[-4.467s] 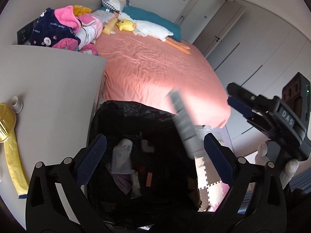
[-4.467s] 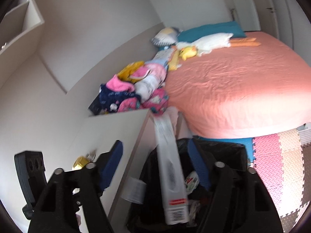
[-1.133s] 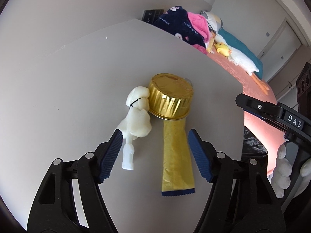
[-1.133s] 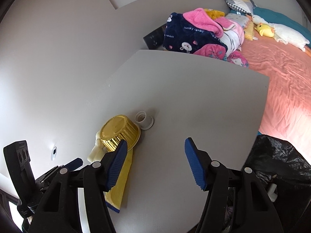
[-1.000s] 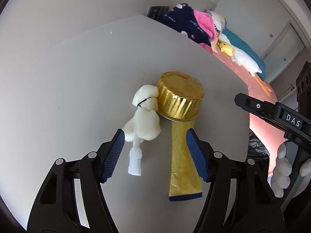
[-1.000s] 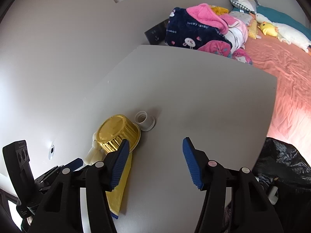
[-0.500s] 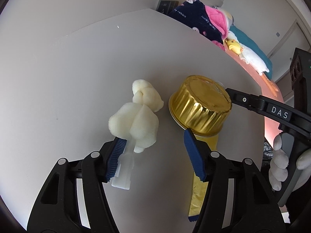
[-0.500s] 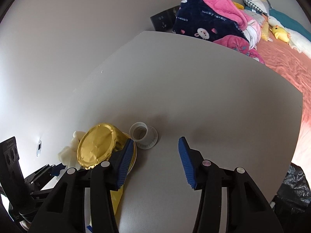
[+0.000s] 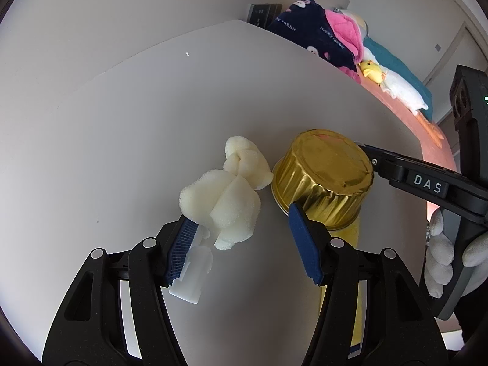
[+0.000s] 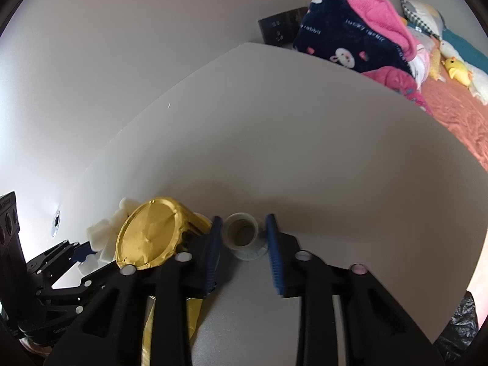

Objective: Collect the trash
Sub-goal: 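Grasp the white plush-topped item with the left gripper while the right grasps the small white cup, then carry the plush item and small white cup over the trash bag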

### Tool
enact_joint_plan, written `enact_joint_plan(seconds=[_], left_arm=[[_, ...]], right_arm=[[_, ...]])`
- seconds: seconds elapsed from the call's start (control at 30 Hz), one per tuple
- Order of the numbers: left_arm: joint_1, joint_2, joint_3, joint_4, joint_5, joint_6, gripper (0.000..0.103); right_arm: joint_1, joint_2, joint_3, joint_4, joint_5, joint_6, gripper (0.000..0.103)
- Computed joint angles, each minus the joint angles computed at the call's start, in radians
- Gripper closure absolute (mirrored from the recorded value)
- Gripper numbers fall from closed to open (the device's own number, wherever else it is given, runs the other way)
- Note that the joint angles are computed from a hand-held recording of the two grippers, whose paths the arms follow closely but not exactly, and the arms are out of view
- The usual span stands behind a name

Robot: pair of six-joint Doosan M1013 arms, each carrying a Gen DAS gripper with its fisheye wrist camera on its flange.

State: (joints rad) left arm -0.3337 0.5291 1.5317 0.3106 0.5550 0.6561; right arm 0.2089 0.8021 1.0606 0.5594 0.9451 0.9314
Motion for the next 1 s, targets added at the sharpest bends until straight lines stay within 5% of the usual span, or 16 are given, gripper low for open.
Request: enact_joint_plan(seconds=[0.07, 0.13, 0.33, 1.0], left_arm=[[0.001, 0.001, 0.001, 0.011, -0.008, 0.002, 0.049], [0.008, 0.003, 0.001, -0.008, -0.024, 0.026, 0.069], [0.018, -0.005, 0.025, -0.010, -0.089, -0.012, 0.079], [-0.012, -0.077, 0.079, 0.125, -0.151, -0.189, 0.080]], right_arm=[[0.002, -0.005, 0.007, -0.011, -0.012, -0.007, 0.075], [0.000, -0.008, 0.012, -0.006, -0.013, 0.000, 0.075], [-0.009, -0.022, 0.028, 0.011, -0.018, 0.021, 0.075], [-0.048, -0.111, 0.122, 0.105, -0.061, -0.025, 0.075]])
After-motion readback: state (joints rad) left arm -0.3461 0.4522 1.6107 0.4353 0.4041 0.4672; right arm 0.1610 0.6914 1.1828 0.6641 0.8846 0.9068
